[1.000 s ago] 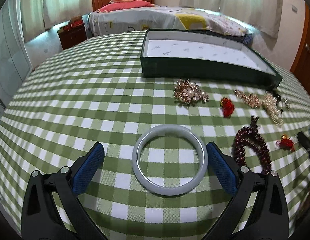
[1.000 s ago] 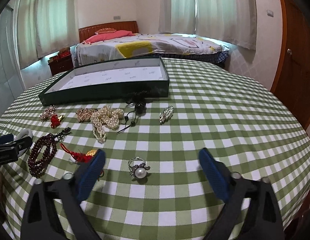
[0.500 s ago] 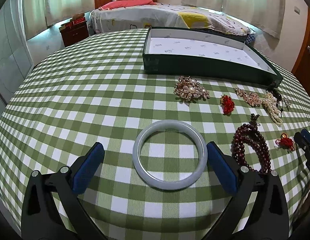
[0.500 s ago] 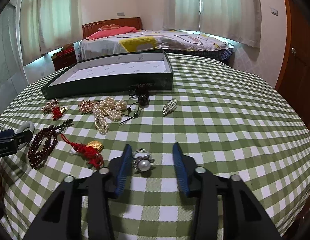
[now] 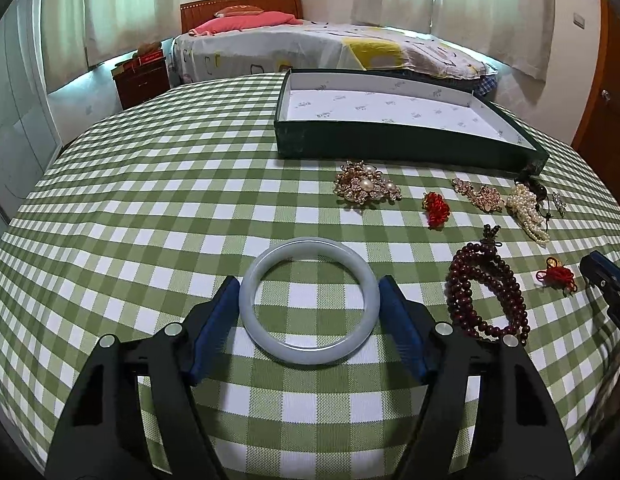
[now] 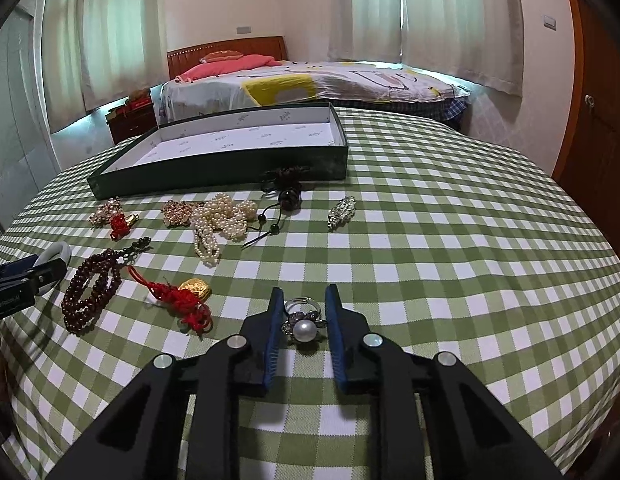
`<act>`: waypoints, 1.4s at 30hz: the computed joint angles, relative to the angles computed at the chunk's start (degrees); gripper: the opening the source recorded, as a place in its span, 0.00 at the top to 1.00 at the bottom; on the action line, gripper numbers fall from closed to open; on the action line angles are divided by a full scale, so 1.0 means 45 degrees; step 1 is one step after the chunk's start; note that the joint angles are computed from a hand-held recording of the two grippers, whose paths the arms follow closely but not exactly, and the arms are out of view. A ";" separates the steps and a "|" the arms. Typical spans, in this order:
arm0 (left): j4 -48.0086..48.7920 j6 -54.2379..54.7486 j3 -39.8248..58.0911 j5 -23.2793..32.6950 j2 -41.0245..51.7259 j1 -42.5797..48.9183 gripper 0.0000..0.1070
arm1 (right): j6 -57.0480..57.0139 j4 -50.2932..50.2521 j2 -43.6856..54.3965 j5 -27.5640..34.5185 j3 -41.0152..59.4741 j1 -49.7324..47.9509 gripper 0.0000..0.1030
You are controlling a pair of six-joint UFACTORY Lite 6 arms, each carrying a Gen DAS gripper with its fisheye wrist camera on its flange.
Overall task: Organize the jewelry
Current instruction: 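Carry the ring and bangle into the tray and open both tools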
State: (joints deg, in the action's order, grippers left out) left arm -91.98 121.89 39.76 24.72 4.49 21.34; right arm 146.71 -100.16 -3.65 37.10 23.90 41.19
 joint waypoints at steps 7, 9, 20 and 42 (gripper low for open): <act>-0.0006 -0.0254 0.0079 0.0133 -0.0211 0.0200 0.35 | -0.0474 0.0547 -0.0476 0.0320 0.0030 0.0258 0.79; 0.0162 -0.0456 0.0058 0.0221 -0.0446 0.0193 0.35 | -0.0749 0.0730 -0.0697 0.0384 0.0102 0.0302 0.79; 0.2533 -0.4487 0.1824 0.0971 -0.1423 -0.0807 0.35 | -0.2954 0.0755 -0.1722 -0.0246 0.1892 -0.1227 0.79; 1.0883 -1.6302 1.3439 -0.0643 0.8582 -0.5804 0.35 | -0.4360 -0.1502 0.7112 -0.5330 1.0734 -0.6473 0.79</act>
